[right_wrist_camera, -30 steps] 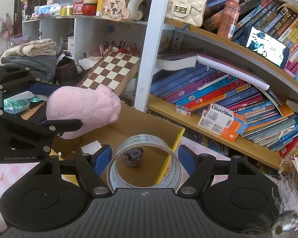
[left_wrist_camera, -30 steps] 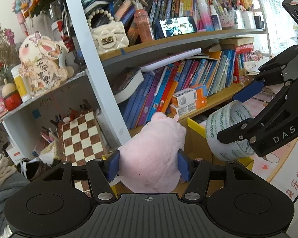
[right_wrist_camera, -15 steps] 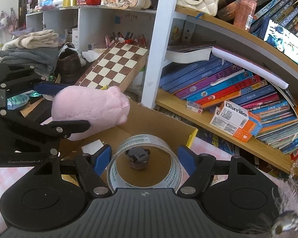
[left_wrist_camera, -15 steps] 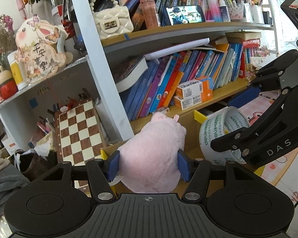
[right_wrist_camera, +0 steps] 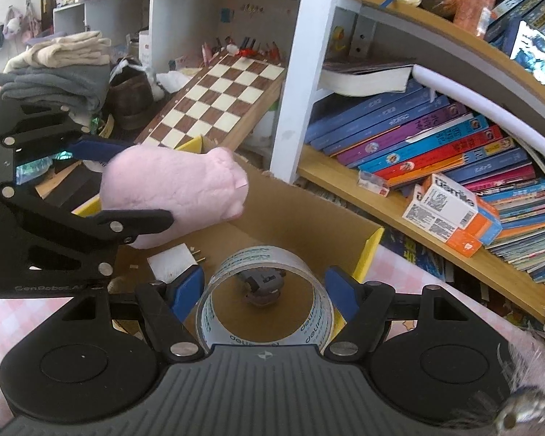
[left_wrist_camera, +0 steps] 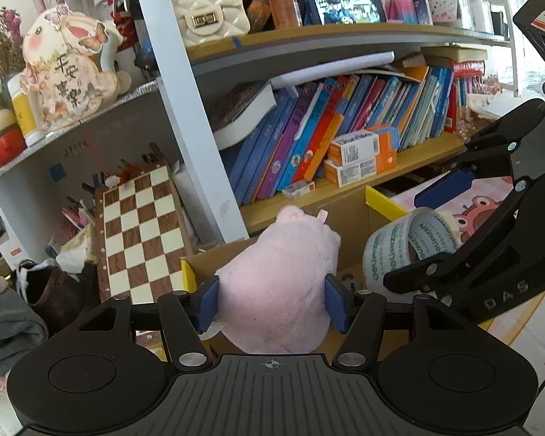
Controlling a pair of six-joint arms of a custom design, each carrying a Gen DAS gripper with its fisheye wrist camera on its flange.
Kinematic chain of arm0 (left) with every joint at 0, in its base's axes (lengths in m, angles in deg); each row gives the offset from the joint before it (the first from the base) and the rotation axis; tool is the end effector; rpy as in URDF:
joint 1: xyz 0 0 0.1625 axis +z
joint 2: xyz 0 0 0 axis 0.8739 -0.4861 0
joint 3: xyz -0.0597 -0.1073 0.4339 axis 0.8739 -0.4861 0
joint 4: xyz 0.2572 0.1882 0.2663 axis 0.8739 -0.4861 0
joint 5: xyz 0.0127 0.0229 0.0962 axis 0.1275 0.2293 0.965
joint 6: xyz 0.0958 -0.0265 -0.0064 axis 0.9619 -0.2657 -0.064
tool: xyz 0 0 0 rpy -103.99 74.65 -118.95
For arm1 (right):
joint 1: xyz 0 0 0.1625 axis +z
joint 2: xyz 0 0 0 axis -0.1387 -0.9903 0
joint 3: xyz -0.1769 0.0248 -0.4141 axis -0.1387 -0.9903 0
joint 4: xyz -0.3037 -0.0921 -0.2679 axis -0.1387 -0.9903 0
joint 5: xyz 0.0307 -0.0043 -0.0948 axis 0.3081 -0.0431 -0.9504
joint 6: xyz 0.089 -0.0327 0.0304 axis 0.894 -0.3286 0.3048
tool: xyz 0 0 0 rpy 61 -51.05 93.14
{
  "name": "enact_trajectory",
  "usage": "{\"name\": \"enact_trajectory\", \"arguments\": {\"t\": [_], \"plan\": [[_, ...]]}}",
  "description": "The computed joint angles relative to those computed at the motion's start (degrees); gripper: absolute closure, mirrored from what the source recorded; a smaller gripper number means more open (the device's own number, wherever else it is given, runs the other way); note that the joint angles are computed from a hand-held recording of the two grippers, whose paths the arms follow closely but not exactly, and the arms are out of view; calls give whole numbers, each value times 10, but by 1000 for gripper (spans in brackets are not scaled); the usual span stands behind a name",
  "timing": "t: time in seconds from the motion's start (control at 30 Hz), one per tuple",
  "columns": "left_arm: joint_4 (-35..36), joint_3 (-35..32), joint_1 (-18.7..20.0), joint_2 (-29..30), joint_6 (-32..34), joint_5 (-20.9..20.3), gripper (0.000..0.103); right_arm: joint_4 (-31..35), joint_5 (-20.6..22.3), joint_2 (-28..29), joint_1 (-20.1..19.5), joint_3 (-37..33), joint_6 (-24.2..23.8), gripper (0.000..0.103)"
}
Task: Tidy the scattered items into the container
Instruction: 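Lower the plush into the box with the left tool while the right tool lowers the tape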
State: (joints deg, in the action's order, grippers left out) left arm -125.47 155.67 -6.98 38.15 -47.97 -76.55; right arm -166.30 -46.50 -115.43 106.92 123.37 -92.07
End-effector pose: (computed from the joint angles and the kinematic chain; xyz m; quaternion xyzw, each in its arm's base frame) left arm -0.2758 -0.6834 0.0893 0.5210 0.7637 -0.2951 0.2414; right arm 0.1799 -0.6520 0.2209 0.2501 -0.8366 0.3139 0.3729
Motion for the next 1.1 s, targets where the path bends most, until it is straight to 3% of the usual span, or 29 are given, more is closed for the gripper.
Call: {"name": "enact_trajectory", "arguments": {"t": [1.1], "plan": [[90, -92, 17, 61, 23, 35, 43, 122, -4, 35, -34, -56, -6, 31]]}}
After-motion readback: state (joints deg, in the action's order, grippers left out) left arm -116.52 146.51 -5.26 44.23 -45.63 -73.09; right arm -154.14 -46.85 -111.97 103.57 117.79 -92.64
